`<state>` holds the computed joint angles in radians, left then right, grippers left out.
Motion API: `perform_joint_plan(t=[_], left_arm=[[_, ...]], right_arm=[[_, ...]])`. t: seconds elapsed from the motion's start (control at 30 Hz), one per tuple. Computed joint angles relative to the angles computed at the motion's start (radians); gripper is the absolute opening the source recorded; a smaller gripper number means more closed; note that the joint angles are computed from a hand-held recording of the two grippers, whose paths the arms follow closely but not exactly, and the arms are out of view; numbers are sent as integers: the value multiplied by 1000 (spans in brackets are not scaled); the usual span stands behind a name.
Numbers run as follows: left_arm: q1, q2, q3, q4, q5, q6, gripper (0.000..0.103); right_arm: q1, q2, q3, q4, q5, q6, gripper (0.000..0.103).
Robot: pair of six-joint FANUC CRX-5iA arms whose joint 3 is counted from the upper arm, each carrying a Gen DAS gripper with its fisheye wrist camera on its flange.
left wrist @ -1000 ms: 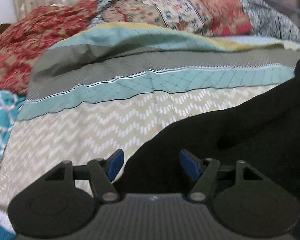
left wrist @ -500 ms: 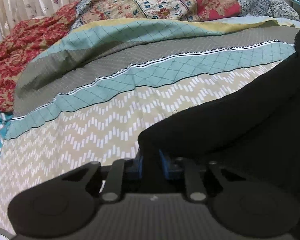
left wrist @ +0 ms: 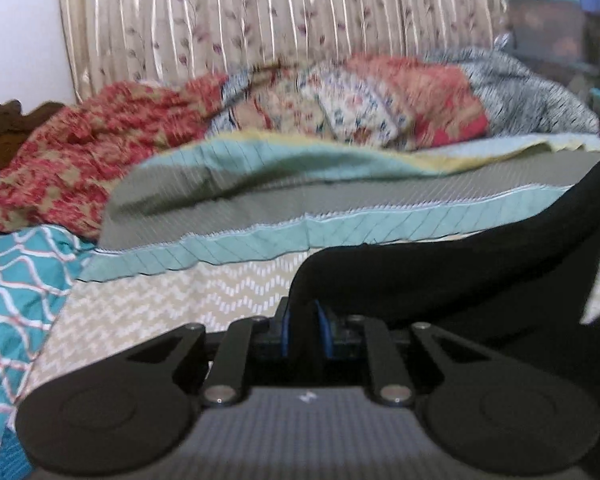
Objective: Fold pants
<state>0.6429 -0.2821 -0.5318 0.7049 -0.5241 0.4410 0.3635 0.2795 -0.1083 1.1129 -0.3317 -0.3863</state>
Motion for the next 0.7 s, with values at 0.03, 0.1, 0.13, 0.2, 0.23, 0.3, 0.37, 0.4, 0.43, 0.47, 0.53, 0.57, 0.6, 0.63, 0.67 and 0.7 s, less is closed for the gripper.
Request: perform_joint_plan(t=[0.03, 0.1, 0.13, 0.2, 0.23, 0.3, 0.37, 0.4, 0.43, 0.47, 0.53, 0.57, 0.6, 0.63, 0.67, 0.7], left_arm=[[20, -47, -32, 32, -20, -33, 13], [62, -123, -81, 80, -71, -86, 13], [97, -173, -112, 104, -114, -116, 13], [164, -237, -145, 132, -205, -155, 13], [211, -278, -167, 145, -266, -181, 13], [303, -342, -203, 164, -386, -225, 13], [397, -393, -228, 157, -507, -251, 13], [445, -411, -237, 144, -571, -257, 13], [487, -426, -247, 130, -625, -272, 14], [517, -438, -256, 112, -662, -284, 15], [541, -454, -268, 41, -704, -290, 18], [529, -455, -271, -9, -695, -281, 18], [518, -452, -271, -50, -685, -272, 19], [517, -452, -271, -81, -685, -257, 19], [533, -449, -270, -88, -701, -249, 20], [566, -453, -271, -72, -735, -261, 23]], right_arm=[[-8, -51, -59, 56, 8, -55, 11], [-22, -164, -186, 159, 18, -160, 11], [-24, -210, -236, 185, 16, -193, 11], [-28, -328, -367, 244, 9, -274, 11], [-20, -373, -416, 240, -5, -286, 11], [9, -475, -524, 208, -52, -301, 11], [69, -553, -602, 125, -146, -278, 11], [97, -585, -638, 83, -186, -275, 11], [123, -616, -675, 46, -222, -283, 11], [154, -639, -707, 1, -268, -295, 11], [208, -633, -725, -101, -361, -282, 12], [231, -612, -712, -188, -399, -244, 20], [248, -597, -706, -243, -433, -247, 24], [272, -592, -709, -256, -486, -303, 37], [298, -600, -723, -238, -542, -378, 42], [325, -607, -736, -202, -592, -452, 42]])
